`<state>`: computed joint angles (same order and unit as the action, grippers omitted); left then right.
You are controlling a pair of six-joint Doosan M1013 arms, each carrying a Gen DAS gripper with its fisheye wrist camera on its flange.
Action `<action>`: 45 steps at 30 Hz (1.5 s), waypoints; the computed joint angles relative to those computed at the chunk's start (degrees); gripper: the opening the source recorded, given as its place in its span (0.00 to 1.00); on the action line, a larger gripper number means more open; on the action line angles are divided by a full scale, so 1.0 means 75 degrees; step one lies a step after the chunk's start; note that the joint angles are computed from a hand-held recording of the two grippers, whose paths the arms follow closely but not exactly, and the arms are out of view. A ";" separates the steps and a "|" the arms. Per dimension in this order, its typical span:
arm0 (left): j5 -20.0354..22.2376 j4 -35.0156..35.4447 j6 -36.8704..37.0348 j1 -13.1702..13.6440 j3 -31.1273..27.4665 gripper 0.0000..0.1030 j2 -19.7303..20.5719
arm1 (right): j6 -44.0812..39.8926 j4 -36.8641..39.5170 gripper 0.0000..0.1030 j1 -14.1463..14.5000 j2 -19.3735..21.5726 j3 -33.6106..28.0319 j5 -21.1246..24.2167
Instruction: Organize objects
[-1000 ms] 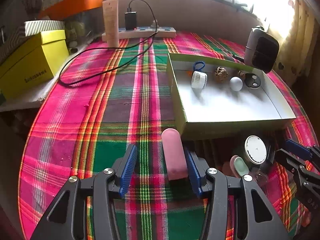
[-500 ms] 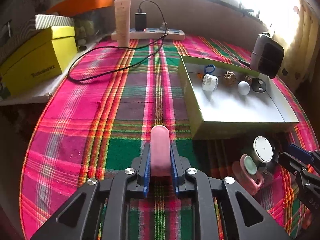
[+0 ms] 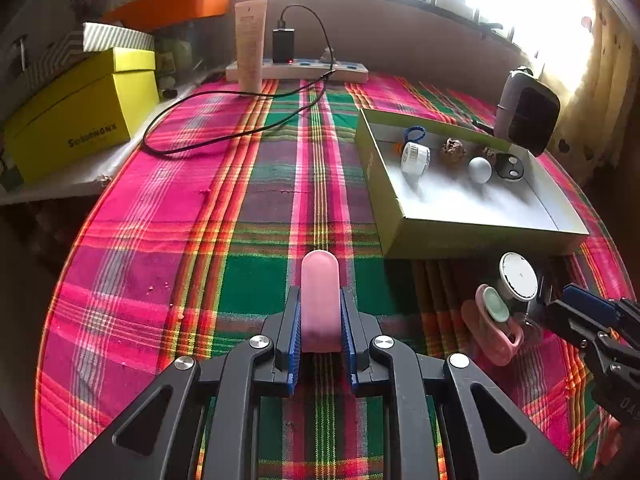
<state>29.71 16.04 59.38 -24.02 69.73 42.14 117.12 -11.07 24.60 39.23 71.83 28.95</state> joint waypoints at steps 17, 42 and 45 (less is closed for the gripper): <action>-0.0127 -0.0146 0.0080 0.0023 0.0082 0.16 -0.0043 | 0.0748 -0.0922 0.51 0.0160 0.0167 -0.0264 0.0542; -0.0140 -0.0170 0.0081 0.0023 0.0084 0.16 -0.0043 | 0.1661 -0.1525 0.52 0.0142 -0.0013 0.0000 0.0592; -0.0135 -0.0165 0.0089 0.0023 0.0082 0.16 -0.0043 | 0.1603 -0.1565 0.52 0.0159 0.0114 -0.0182 0.0741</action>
<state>28.70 14.81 60.05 -23.85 70.35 41.82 129.14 -22.81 25.79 40.09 70.47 34.51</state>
